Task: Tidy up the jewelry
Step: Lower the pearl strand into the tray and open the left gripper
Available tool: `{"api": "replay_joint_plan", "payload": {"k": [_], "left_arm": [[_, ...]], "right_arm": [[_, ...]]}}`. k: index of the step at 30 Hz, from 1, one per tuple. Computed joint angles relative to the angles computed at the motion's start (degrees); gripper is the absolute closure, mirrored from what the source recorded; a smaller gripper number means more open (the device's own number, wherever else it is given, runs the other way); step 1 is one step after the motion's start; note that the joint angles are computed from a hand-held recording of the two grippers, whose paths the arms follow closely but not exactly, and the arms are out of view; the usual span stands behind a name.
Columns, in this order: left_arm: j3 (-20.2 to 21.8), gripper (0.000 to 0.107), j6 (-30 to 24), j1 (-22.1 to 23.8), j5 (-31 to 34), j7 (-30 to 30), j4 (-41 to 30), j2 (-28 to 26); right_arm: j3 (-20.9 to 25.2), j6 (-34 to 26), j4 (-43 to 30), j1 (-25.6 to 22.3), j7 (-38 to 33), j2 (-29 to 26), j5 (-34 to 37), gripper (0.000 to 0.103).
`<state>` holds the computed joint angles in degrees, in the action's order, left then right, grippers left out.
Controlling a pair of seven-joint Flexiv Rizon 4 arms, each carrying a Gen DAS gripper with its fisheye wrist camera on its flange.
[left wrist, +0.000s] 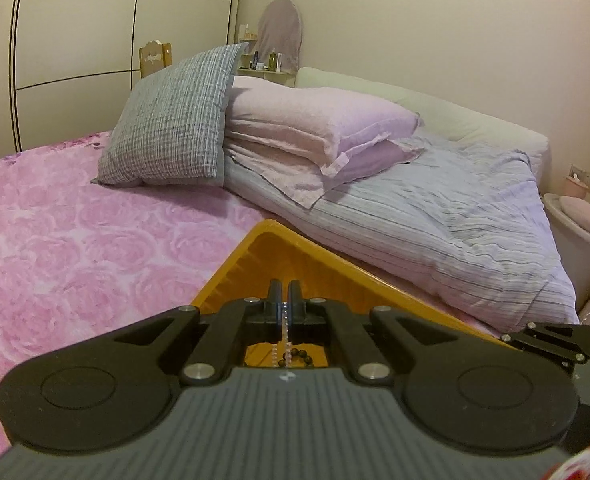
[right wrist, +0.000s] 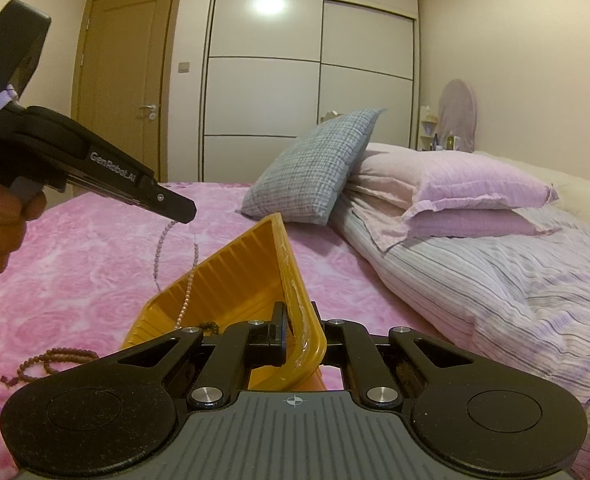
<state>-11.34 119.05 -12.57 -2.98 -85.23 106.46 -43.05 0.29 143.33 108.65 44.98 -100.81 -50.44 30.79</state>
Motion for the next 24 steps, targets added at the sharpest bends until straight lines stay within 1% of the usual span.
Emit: {"api": "replay_joint_plan", "payload": {"k": [3, 5, 6, 12, 20, 24], "left_arm": [[0.2, 0.103, -0.3, -0.2, -0.5, -0.2, -0.3, -0.1], [0.4, 0.091, -0.5, -0.2, -0.8, -0.4, -0.2, 0.2], [0.8, 0.089, -0.1, -0.4, -1.1, -0.4, 0.0, 0.3], [2.9, 0.088, 2.5, -0.7, -2.8, -1.4, 3.2, 2.1], [6.8, 0.087, 7.9, -1.7, -6.9, -2.7, 11.0, 5.4], [7.4, 0.087, 11.1, -0.9, -8.6, -4.5, 15.5, 6.6]], "right_arm": [[0.0, 0.0, 0.0, 0.0, 0.0, 0.0, 0.0, 0.095], [0.1, 0.0, 0.0, 0.0, 0.0, 0.0, 0.0, 0.095], [0.1, 0.1, 0.0, -0.1, 0.0, 0.0, -0.1, 0.095], [0.1, 0.3, -0.1, -0.2, 0.1, -0.3, -0.2, 0.095], [0.2, 0.5, 0.1, -0.4, 0.2, -0.3, -0.5, 0.095], [0.3, 0.5, 0.2, -0.4, 0.2, -0.2, -0.5, 0.095]]}}
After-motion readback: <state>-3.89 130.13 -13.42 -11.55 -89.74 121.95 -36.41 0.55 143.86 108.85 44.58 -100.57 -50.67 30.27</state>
